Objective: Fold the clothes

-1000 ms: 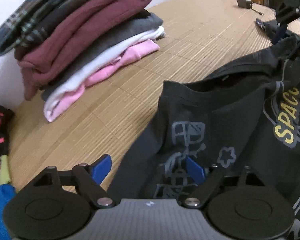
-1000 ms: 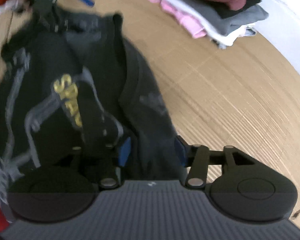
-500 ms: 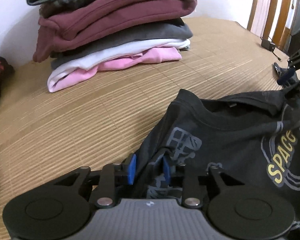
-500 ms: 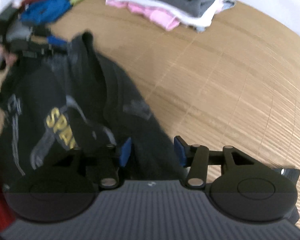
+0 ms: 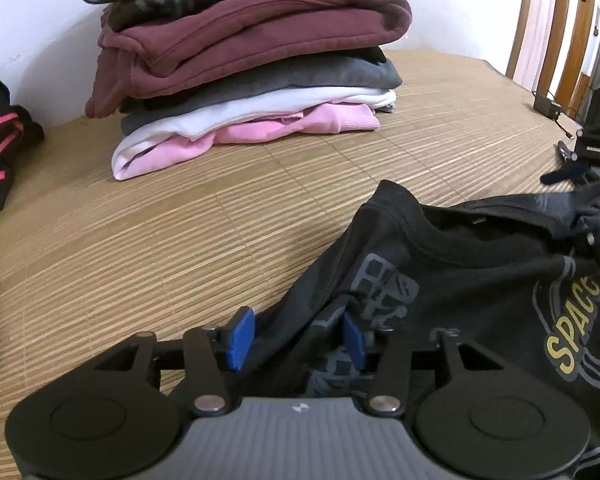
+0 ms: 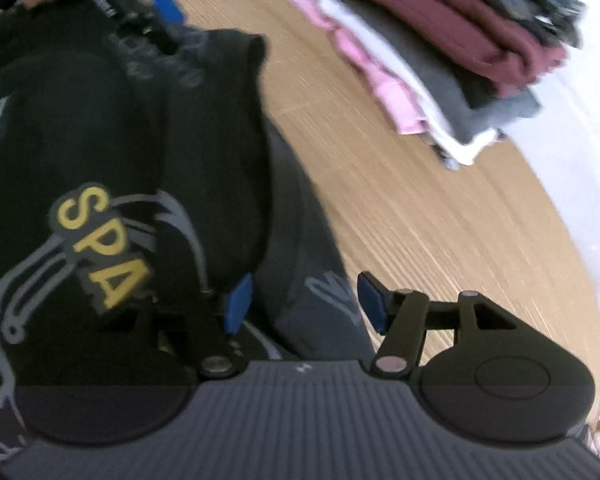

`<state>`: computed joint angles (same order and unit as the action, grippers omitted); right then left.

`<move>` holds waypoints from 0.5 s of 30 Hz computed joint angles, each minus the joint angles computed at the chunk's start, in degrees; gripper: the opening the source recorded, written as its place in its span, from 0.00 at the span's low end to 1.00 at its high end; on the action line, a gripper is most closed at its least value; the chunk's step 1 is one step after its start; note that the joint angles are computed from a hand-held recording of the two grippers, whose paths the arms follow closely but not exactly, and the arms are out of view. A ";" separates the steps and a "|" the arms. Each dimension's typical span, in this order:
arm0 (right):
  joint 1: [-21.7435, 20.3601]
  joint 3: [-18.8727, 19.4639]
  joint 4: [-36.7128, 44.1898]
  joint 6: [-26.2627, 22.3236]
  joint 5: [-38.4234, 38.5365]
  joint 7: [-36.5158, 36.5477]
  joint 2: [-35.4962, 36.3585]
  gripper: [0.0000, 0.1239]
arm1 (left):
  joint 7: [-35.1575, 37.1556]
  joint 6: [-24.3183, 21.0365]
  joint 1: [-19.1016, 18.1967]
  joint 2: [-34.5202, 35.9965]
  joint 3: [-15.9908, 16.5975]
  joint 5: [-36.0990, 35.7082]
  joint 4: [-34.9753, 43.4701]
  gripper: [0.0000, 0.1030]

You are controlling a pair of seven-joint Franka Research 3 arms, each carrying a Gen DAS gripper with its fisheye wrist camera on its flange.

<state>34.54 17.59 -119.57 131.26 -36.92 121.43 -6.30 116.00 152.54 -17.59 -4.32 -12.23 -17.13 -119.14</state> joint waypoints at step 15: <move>-4.00 -3.25 5.48 1.85 -5.95 8.35 3.09 0.06 | -24.92 0.33 1.47 2.37 -2.22 24.05 4.86 0.06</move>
<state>30.54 14.34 -114.09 133.11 -42.86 129.78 -3.22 91.08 152.87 -16.12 -1.95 -14.46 6.93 -114.28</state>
